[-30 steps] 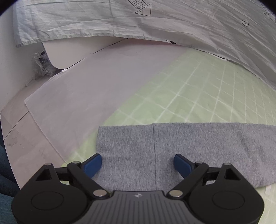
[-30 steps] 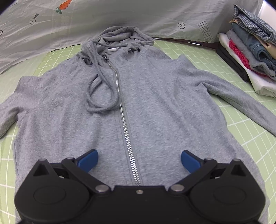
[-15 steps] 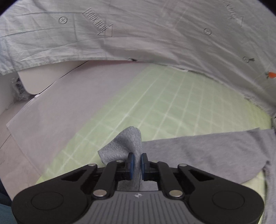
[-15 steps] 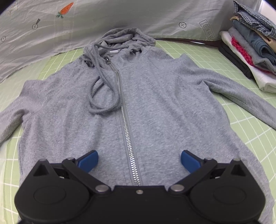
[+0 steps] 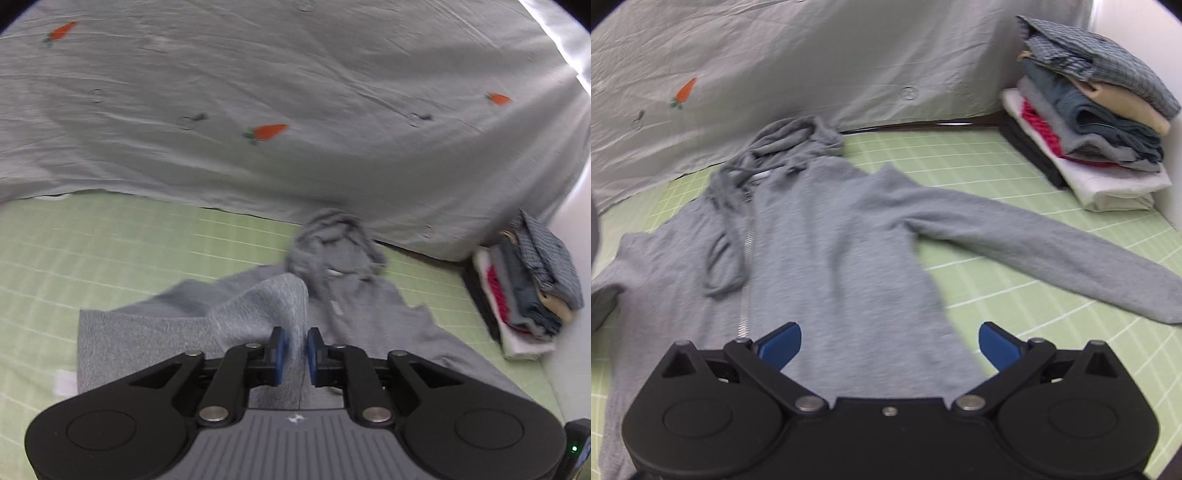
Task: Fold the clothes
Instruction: 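Fold the held sleeve with the left gripper across the hoodie body, release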
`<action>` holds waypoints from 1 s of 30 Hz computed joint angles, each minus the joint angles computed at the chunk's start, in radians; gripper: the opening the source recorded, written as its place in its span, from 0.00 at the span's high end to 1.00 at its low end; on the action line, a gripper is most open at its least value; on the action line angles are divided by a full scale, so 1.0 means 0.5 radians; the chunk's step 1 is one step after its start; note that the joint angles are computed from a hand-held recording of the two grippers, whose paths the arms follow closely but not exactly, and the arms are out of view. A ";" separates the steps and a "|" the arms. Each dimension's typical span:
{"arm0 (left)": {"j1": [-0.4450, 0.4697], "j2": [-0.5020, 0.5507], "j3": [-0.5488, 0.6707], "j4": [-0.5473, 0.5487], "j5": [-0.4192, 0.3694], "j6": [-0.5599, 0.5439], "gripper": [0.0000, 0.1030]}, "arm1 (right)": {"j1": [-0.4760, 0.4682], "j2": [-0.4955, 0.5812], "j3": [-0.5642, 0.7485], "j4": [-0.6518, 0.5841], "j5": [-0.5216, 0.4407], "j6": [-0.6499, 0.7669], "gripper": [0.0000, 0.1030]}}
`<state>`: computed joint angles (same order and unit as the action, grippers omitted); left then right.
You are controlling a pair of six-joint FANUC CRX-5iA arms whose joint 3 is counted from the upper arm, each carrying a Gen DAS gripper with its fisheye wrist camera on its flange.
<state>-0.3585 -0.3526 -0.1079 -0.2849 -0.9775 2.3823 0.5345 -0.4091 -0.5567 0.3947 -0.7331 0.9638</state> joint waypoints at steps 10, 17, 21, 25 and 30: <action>-0.297 0.298 0.245 -0.201 -0.593 0.389 0.10 | -0.181 0.067 0.115 -0.246 0.009 0.371 0.00; -0.206 0.079 0.028 -0.169 -0.740 0.468 0.10 | 0.054 0.055 0.055 -0.080 -0.015 0.142 0.00; -0.114 -0.044 -0.077 -0.132 -0.773 0.397 0.10 | 0.216 0.070 0.038 0.009 -0.047 0.008 0.01; 0.021 -0.188 -0.204 -0.048 -0.765 0.264 0.10 | 0.350 0.077 0.023 0.022 -0.008 -0.047 0.01; 0.194 -0.348 -0.336 0.046 -0.761 0.060 0.10 | 0.506 0.118 0.017 -0.022 0.082 -0.091 0.01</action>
